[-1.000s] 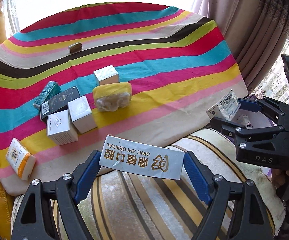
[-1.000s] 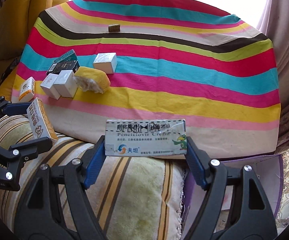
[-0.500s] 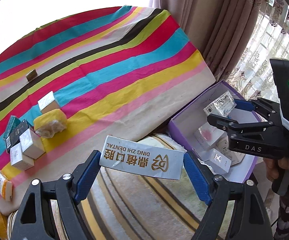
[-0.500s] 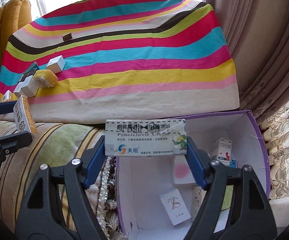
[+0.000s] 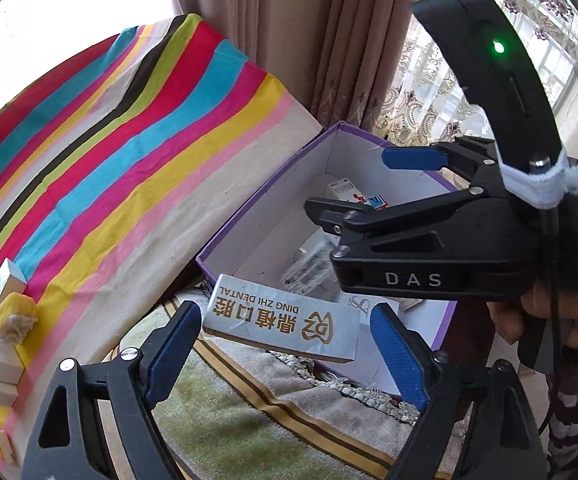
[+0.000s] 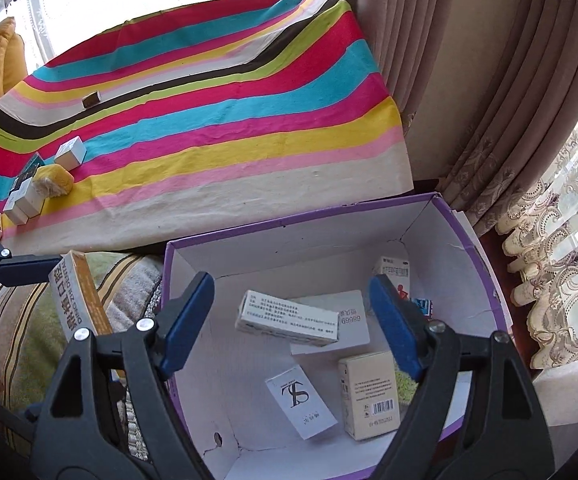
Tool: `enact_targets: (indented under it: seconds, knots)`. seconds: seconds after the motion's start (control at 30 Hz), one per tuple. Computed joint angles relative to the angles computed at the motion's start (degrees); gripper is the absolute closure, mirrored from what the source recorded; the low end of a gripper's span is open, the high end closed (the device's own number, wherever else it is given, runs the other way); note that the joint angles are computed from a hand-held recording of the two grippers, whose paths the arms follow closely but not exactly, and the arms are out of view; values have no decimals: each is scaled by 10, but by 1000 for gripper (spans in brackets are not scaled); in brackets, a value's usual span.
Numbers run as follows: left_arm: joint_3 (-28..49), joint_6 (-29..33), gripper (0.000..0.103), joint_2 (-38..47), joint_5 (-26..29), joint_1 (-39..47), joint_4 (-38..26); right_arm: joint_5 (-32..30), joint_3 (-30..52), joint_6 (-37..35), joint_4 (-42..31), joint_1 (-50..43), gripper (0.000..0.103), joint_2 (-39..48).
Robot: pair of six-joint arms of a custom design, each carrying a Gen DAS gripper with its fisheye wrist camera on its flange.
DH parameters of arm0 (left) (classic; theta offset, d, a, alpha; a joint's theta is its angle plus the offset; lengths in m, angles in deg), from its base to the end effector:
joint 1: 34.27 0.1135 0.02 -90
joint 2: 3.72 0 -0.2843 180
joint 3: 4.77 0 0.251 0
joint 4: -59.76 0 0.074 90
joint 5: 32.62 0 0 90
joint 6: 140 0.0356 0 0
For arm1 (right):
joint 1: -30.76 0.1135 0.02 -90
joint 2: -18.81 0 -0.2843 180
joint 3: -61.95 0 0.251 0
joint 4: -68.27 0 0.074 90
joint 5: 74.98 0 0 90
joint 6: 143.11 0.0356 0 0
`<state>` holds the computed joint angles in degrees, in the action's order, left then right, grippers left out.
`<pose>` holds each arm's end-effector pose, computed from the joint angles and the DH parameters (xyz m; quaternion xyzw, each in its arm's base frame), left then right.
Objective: Organize objects
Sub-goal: 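Carry the dental box and Penciclovir box over the purple-rimmed box, then release the dental box with left tool while right tool releases Penciclovir box inside, then move both tools back to the pile of boxes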
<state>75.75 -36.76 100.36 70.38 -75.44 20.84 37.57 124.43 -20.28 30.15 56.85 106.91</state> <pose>0.2728 -0.2492 0.1925 0.4651 0.8460 -0.1637 0.2028 0.2612 0.1127 0.1933 0.1005 0.9508 -0.0562 0.2876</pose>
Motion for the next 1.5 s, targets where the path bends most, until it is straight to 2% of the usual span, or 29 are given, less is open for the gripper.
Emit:
enact_targets:
  seconds: [0.17,0.6,0.77,1.13,1.5]
  knots:
    - [-11,-12,13,-11,13,7,13,3,0,1,-3,-1,12,-4]
    - [-49,-71,13,-50,78,106,24,4,30,-2,-21,29,12,10]
    - [-68,-86,13,-64,97,160,35,8,60,0,-33,52,12,31]
    - [-104,-75,14,-89,149,315,39,4,152,-14,-61,111,12,100]
    - [-104,-62,14,-66,160,469,39,-26,246,-23,-79,151,12,177]
